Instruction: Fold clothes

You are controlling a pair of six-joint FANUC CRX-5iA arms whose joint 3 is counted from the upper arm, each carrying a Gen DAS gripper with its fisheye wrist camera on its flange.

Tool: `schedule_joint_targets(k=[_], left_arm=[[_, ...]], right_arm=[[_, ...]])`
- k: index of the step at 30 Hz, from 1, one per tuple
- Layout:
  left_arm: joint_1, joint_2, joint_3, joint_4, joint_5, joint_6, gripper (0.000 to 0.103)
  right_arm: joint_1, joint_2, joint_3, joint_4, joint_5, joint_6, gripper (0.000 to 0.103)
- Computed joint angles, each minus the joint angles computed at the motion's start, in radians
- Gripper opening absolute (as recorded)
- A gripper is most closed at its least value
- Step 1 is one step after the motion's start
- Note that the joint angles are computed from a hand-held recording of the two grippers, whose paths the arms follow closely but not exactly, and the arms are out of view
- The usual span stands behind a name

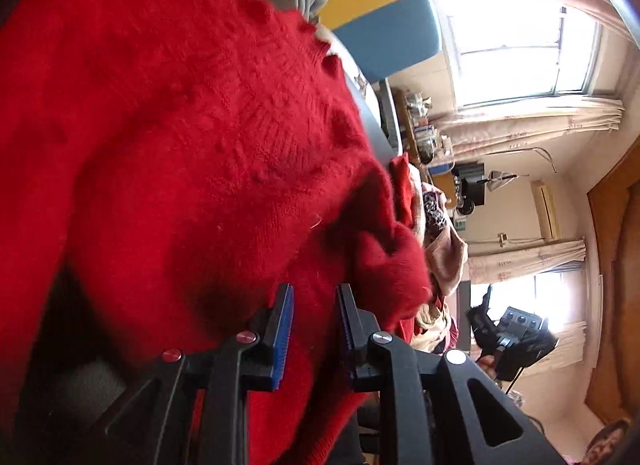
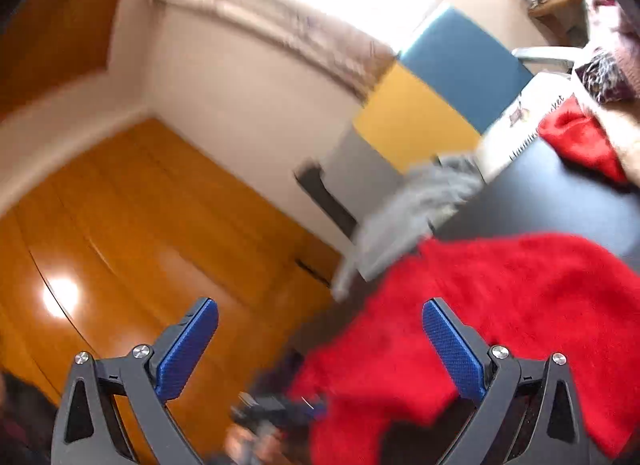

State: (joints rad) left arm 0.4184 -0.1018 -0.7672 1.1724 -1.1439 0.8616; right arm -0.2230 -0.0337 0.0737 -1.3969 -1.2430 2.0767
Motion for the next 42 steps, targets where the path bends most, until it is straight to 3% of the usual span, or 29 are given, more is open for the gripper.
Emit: schedule_joint_targets(k=[3,7,12,17,19,23,26,30,35,38,42], left_arm=[[0.021,-0.056,-0.005,-0.070,0.052,0.036,0.021],[0.034,-0.112,-0.005,-0.104,0.112,0.039,0.022],[0.022,-0.093,0.048,-0.158,0.204,0.080,0.025],[-0.031,0.014,0.187,-0.319,0.271,0.147,0.026],[-0.032,0.057,0.238,-0.389,0.286,0.182,0.026],[-0.033,0.144,0.339,-0.517,0.301,0.246,0.026],[-0.038,0.201,0.398,-0.583,0.318,0.275,0.025],[-0.090,0.252,0.509,-0.825,0.418,0.345,0.022],[-0.125,0.340,0.624,-0.999,0.517,0.366,0.023],[-0.131,0.395,0.690,-1.066,0.557,0.412,0.023],[-0.168,0.436,0.787,-1.221,0.528,0.515,0.023]], right_arm=[[0.128,0.009,0.014,0.170,0.036,-0.055,0.103],[0.194,0.071,0.059,0.194,0.043,-0.062,0.103],[0.291,0.178,0.171,0.295,0.108,-0.153,0.103],[0.369,0.341,0.356,0.463,0.104,-0.321,0.103],[0.402,0.424,0.459,0.553,0.060,-0.374,0.103],[0.504,0.633,0.718,0.894,-0.112,-0.477,0.102],[0.542,0.792,0.896,1.070,-0.212,-0.517,0.098],[0.595,0.849,0.911,1.274,-0.089,-0.499,0.103],[0.617,0.819,0.763,1.364,0.242,-0.461,0.103],[0.605,0.873,0.850,1.342,0.240,-0.444,0.103],[0.595,0.952,1.001,1.321,0.178,-0.410,0.103]])
